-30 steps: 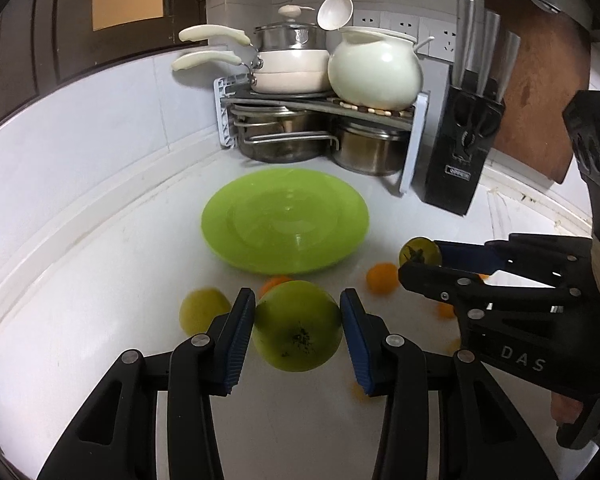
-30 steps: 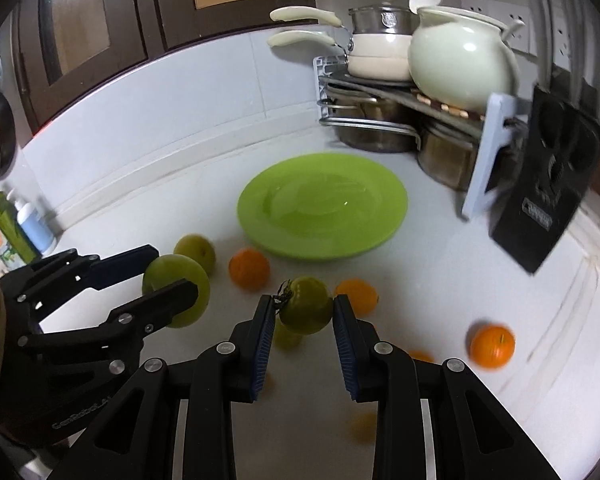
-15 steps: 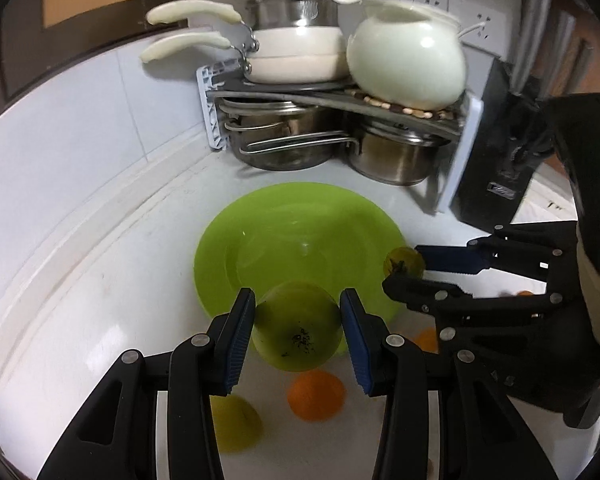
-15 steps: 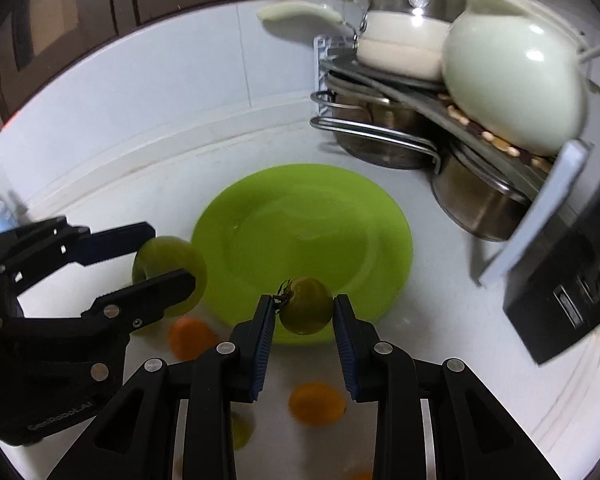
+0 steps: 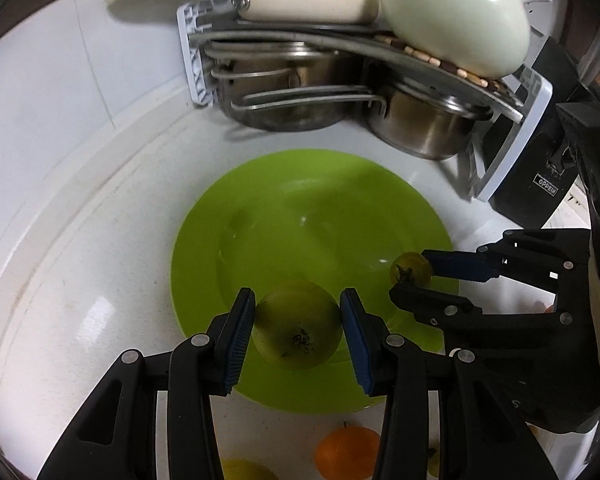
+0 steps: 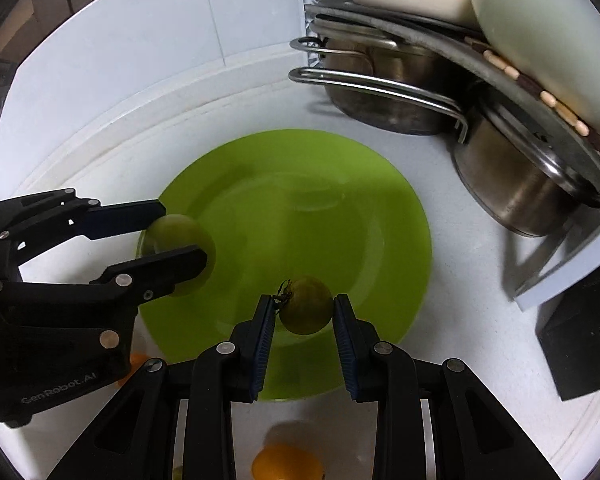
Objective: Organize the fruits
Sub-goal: 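Carry both held fruits over the green plate with both tools, then open both tools to drop the fruits onto the green plate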
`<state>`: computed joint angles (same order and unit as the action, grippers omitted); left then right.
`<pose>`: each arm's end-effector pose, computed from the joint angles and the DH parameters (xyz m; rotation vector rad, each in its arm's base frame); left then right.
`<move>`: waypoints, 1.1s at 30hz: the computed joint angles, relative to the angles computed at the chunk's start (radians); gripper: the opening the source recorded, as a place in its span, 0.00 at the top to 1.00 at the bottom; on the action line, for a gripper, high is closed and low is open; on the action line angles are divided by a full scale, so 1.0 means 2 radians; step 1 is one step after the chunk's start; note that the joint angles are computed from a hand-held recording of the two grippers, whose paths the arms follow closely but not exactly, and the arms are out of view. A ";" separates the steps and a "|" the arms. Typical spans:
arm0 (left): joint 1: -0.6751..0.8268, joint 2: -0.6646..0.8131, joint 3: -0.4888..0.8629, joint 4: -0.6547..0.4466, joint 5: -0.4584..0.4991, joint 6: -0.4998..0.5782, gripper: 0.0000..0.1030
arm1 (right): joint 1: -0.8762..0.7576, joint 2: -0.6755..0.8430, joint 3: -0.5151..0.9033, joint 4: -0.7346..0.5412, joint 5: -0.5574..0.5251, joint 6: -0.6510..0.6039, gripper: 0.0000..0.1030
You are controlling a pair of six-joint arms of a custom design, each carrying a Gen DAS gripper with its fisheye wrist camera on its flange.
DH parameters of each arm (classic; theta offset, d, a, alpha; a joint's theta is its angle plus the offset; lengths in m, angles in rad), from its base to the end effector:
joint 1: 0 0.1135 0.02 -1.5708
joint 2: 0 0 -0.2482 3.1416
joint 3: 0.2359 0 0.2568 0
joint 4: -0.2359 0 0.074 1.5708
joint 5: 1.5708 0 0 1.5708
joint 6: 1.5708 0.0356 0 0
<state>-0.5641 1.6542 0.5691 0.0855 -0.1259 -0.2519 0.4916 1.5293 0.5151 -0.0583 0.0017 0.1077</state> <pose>0.2301 -0.1403 0.0761 0.3519 2.5411 -0.1504 0.2160 0.1156 0.0849 -0.5065 2.6094 0.1975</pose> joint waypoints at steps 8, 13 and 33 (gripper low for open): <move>0.005 0.014 0.005 0.006 0.005 -0.003 0.57 | -0.005 0.033 0.011 0.010 -0.007 -0.002 0.70; 0.005 0.008 0.004 0.005 0.005 0.001 0.57 | -0.007 0.036 0.010 0.017 -0.012 -0.003 0.70; -0.228 -0.295 -0.092 -0.173 -0.233 -0.162 0.27 | 0.115 -0.470 -0.117 -0.254 0.132 0.120 0.47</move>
